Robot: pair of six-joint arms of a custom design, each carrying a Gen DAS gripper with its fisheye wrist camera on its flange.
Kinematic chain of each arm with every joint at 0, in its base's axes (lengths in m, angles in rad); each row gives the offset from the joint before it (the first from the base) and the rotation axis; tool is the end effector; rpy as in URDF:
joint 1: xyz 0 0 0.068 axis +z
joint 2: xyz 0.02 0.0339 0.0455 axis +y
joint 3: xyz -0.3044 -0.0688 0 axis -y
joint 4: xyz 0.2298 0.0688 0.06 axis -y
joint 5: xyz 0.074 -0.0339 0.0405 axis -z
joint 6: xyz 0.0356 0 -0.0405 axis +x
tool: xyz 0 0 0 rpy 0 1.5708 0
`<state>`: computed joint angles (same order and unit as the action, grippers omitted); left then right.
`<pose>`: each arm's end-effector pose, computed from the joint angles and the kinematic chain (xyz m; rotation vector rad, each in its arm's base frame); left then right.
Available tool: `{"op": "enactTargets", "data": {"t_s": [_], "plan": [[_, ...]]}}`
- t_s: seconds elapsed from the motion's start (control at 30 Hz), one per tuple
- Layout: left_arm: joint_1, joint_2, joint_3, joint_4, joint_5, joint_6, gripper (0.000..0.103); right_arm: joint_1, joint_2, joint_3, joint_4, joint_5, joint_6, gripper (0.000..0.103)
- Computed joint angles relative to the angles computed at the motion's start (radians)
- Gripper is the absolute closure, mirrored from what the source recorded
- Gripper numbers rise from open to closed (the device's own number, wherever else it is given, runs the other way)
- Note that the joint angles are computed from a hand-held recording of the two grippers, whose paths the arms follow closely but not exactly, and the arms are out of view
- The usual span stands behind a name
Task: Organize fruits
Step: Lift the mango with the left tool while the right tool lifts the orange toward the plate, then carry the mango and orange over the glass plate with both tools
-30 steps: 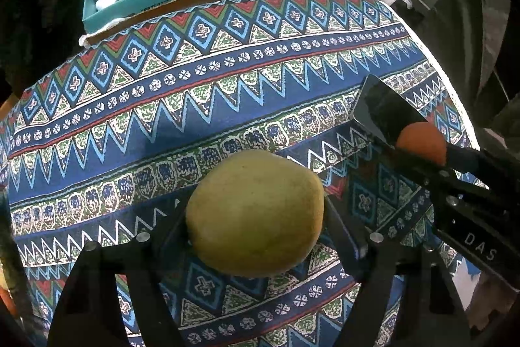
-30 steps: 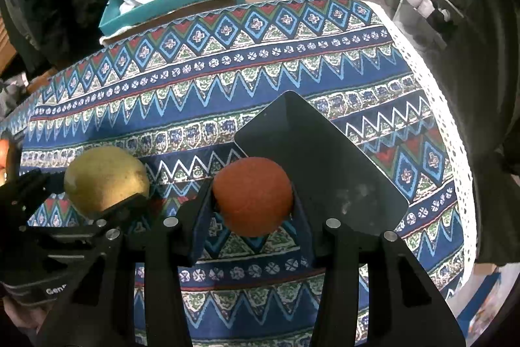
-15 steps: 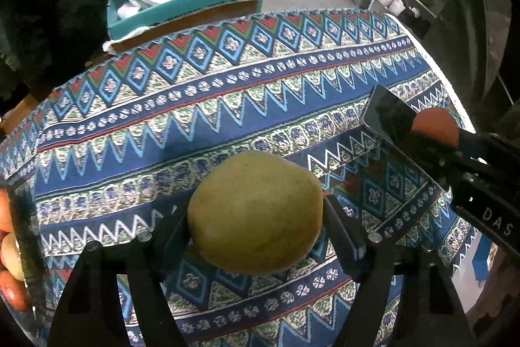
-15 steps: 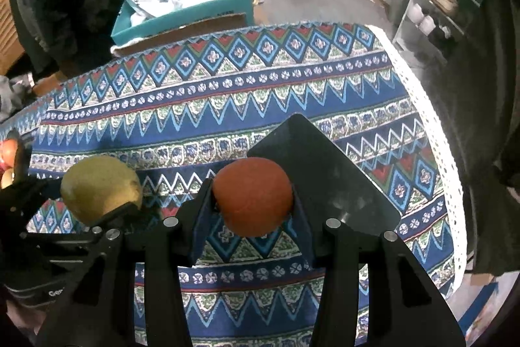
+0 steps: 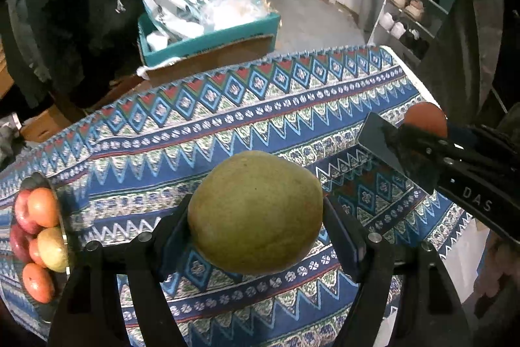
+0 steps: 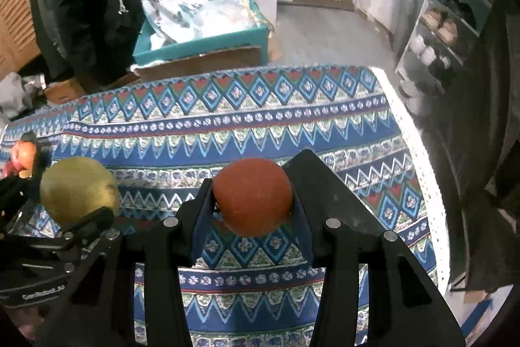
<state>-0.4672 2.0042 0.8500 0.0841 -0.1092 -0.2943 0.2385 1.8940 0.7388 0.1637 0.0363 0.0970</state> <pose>0.3126 -0.1534 0.1079 0.1908 2.6282 -0.1167 0.3155 0.0754 0.1244 -0.1674 2.5579 0.0817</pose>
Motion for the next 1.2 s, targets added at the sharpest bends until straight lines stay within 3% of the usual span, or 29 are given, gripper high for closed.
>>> {"op": "enactTargets", "data": {"t_s": [0.27, 0.7, 1.2], "plan": [[0.017, -0.144, -0.068, -0.019, -0.032, 0.021, 0.025, 0.053, -0.083, -0.007, -0.022, 0.024, -0.001, 0.058], [0.106, -0.329, -0.188, -0.021, -0.005, 0.054, 0.025, 0.188, -0.162, 0.035, -0.079, 0.043, 0.031, 0.058], [0.338, -0.464, -0.329, -0.002, 0.05, 0.118, 0.025, 0.369, -0.082, 0.194, -0.139, 0.062, 0.081, 0.058]]}}
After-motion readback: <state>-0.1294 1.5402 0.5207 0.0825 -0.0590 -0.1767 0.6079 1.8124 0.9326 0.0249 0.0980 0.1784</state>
